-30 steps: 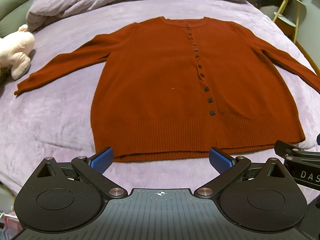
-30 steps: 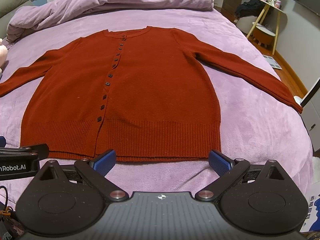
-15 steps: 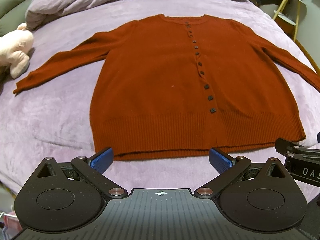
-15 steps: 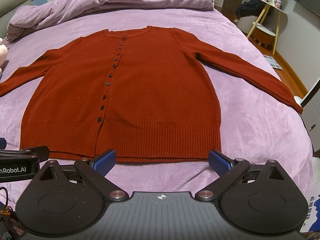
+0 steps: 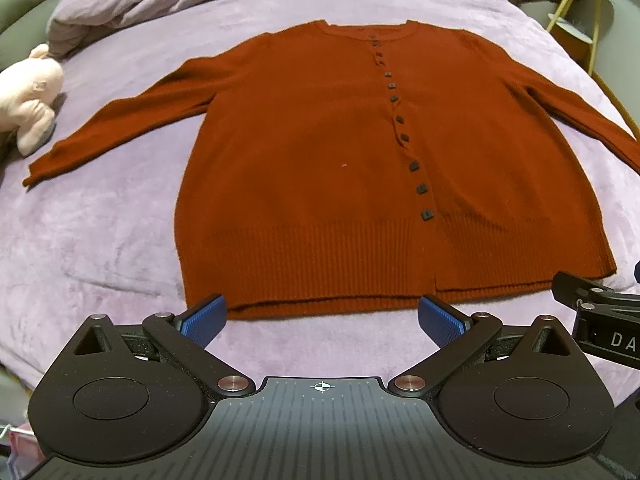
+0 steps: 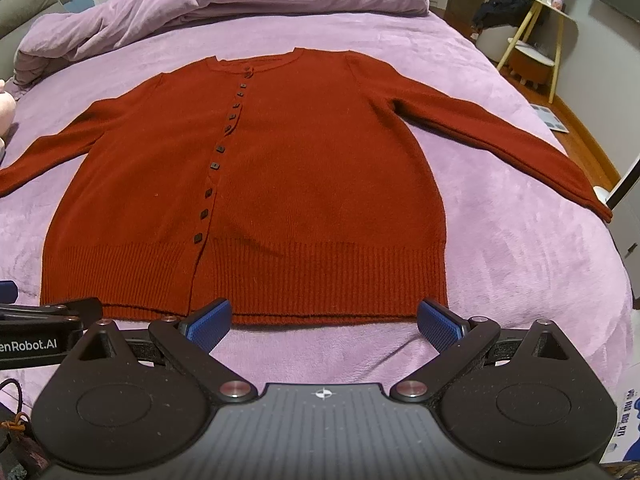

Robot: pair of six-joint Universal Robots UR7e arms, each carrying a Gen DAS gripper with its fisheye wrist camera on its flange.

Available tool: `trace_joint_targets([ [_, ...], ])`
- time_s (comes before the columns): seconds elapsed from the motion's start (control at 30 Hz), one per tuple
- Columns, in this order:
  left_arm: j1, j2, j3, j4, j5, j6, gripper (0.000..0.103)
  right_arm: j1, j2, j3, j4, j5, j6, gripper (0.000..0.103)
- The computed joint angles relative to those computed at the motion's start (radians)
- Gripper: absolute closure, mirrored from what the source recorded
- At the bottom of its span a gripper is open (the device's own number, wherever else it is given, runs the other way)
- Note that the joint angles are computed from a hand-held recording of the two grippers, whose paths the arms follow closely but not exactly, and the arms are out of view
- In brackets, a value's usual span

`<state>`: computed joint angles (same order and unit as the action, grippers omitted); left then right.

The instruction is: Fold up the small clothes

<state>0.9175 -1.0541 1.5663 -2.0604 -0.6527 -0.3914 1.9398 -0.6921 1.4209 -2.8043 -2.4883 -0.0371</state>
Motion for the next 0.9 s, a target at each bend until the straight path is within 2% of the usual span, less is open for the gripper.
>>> trace_joint_targets([
  [0.2,0.008,0.009,-0.008,-0.009,-0.019,0.01,0.0,-0.009,-0.006,0.005,-0.004,0.02,0.001,0.004],
  [0.3,0.019,0.009,0.001,-0.082,-0.054,0.049,0.0,-0.023,-0.022,0.034,-0.073,0.093,-0.032,0.004],
  [0.33,0.023,0.009,0.005,-0.122,-0.069,0.072,0.0,-0.032,-0.033,0.058,-0.133,0.145,-0.06,0.004],
  [0.43,0.044,0.016,0.007,-0.231,-0.129,0.145,0.0,-0.091,-0.074,0.17,-0.445,0.395,-0.168,0.004],
  [0.5,0.057,0.023,0.019,-0.346,-0.167,0.216,0.0,-0.136,-0.074,0.21,-0.64,0.506,-0.211,0.004],
  [0.53,0.063,0.037,0.003,-0.362,-0.174,0.229,0.0,-0.154,-0.07,0.204,-0.688,0.516,-0.22,0.004],
  [0.6,0.071,0.072,-0.043,-0.342,-0.164,0.232,0.0,-0.178,-0.064,0.174,-0.726,0.48,-0.214,0.004],
  [0.7,0.082,0.136,-0.099,-0.381,-0.12,0.253,0.0,-0.247,-0.061,0.121,-0.806,0.457,-0.125,0.005],
  [0.77,0.095,0.177,-0.147,-0.382,-0.124,0.263,0.0,-0.306,-0.077,0.09,-0.801,0.45,0.006,0.015],
  [0.83,0.111,0.208,-0.193,-0.376,-0.155,0.247,0.0,-0.363,-0.093,0.066,-0.791,0.448,0.149,0.041],
  [0.9,0.127,0.228,-0.226,-0.379,-0.205,0.231,0.0,-0.419,-0.104,0.037,-0.759,0.439,0.292,0.058],
])
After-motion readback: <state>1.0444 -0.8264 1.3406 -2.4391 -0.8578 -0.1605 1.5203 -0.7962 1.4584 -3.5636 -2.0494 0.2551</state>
